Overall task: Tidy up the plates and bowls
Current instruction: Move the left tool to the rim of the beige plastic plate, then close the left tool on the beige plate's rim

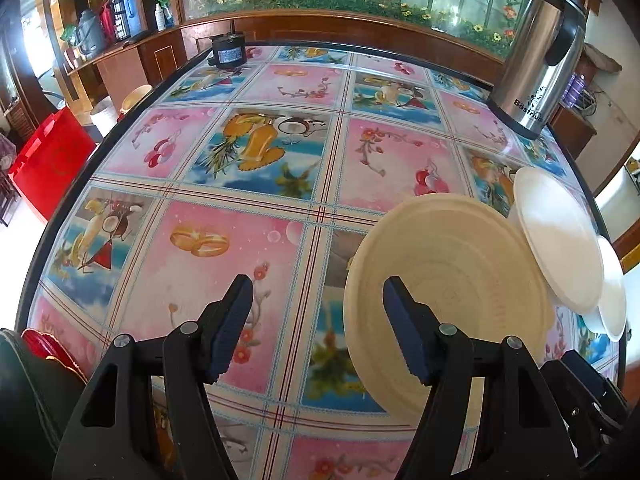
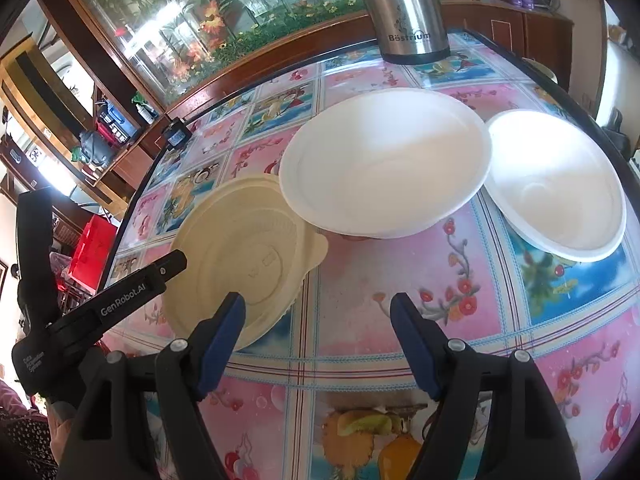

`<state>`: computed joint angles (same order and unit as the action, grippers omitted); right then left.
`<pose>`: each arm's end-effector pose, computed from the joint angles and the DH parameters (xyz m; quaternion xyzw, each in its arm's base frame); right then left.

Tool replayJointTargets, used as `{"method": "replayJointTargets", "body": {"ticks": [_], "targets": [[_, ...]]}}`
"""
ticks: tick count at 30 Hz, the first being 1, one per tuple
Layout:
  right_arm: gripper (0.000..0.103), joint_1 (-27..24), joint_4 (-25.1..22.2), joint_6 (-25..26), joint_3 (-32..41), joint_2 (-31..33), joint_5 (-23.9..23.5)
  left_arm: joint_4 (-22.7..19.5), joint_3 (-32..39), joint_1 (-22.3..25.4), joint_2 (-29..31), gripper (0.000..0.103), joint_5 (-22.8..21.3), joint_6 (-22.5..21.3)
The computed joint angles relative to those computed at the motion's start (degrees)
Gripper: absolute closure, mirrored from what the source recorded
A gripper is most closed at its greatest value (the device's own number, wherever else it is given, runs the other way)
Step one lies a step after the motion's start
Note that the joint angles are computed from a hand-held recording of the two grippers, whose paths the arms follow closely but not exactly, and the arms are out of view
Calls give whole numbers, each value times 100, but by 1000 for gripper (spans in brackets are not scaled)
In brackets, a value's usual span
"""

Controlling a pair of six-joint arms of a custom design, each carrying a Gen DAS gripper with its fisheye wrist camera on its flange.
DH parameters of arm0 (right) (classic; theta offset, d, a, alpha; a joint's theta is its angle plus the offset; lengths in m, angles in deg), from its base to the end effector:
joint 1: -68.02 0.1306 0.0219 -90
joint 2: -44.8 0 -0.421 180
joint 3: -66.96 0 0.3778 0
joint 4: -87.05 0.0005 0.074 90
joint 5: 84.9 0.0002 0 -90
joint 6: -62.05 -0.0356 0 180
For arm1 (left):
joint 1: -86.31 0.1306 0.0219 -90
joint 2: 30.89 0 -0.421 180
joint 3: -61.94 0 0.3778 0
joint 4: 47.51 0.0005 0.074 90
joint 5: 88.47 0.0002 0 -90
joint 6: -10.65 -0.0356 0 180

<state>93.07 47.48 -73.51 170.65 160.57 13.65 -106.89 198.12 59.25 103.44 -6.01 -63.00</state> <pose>0.5840 0.2666 0.3449 0.1918 0.9225 0.1318 0.3080 0.6718 -0.3385 0.3516 0.0711 0.9556 -0.0445 0.2825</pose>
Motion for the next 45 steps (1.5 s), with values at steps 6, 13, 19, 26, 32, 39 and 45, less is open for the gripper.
{"method": "replayJointTargets", "body": {"ticks": [6,13,19,26,32,39,45], "targets": [[28,-36,-66,11,85,77,-30,-113,263,-20,187,35,-50,-35],[28,-73,-128,42,224,180,-55,-368,722,-24,479,35,-30,8],[28,-102,-244,83,356,273,-70,-522,987,-37,654,35,-52,1],[32,-112,-305,131,414,323,-98,-681,1177,-22,776,35,2,71],[33,-116,-310,162,420,323,-46,-725,1225,-35,811,35,-68,30],[48,-131,-303,159,444,358,-66,-790,1340,-33,892,35,46,60],[78,-125,-250,243,481,376,-107,-461,945,-6,690,44,354,99]]}}
